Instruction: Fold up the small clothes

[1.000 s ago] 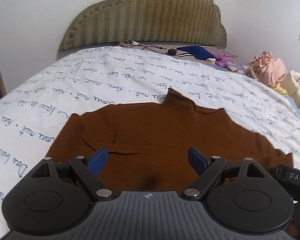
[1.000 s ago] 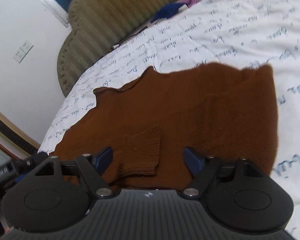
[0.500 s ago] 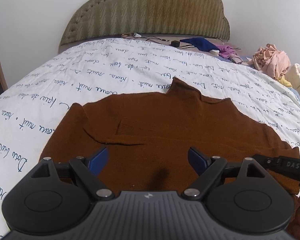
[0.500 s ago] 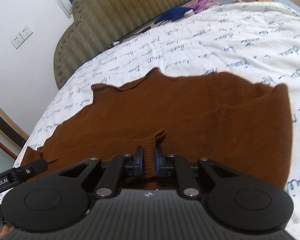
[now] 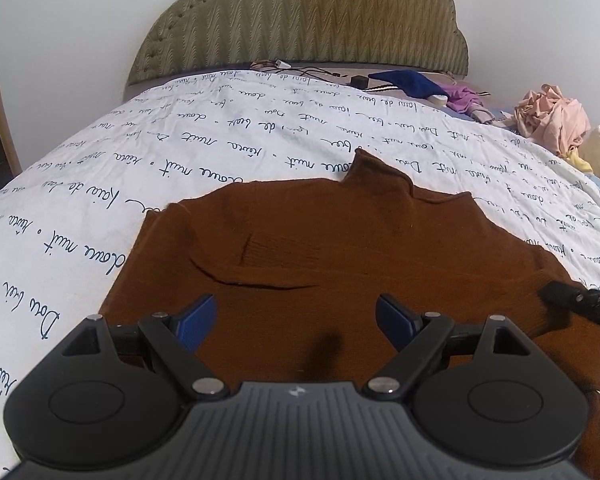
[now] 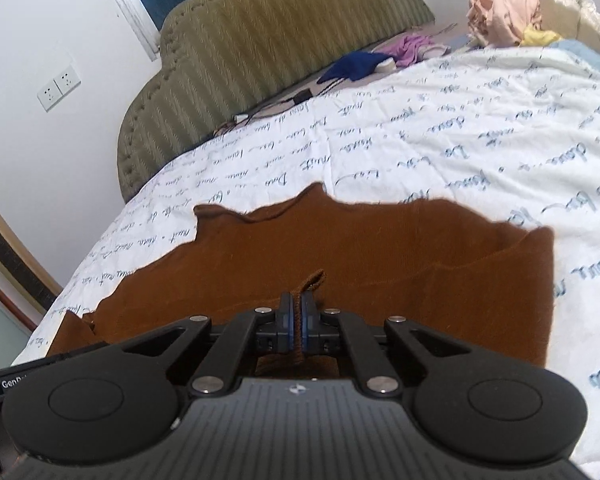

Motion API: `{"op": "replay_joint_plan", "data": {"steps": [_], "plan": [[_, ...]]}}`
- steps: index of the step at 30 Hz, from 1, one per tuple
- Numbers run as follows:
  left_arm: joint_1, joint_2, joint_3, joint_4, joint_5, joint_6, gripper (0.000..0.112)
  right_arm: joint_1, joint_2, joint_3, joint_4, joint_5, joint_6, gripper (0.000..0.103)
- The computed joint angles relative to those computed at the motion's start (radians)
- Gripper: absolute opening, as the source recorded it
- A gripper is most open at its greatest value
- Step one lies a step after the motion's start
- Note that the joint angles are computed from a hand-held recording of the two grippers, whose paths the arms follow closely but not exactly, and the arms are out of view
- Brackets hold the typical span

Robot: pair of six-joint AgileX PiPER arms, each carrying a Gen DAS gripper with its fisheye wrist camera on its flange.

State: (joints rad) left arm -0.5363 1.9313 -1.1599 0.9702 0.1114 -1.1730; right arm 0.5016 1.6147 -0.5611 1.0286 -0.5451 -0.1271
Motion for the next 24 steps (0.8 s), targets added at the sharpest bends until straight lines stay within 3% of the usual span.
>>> {"op": "replay_joint_plan", "data": {"steps": [10,18,22,24], "plan": [[-0.005,0.001,-0.005,-0.069,0.009,0.065,0.087,0.004,-0.108,0.086,0.256,-0.121,-0.239,0.008],[-0.055,-0.003,-0.003,-0.035,0.025,0.043,0.087,-0.070,-0.114,0.166,0.172,-0.066,-0.152,0.008],[-0.078,-0.005,0.003,0.030,0.043,-0.014,0.087,-0.066,-0.116,0.180,0.139,-0.047,-0.128,0.021],[-0.085,-0.009,0.012,0.067,0.046,-0.051,0.087,-0.007,-0.134,0.194,0.228,-0.100,-0.198,0.036]]}}
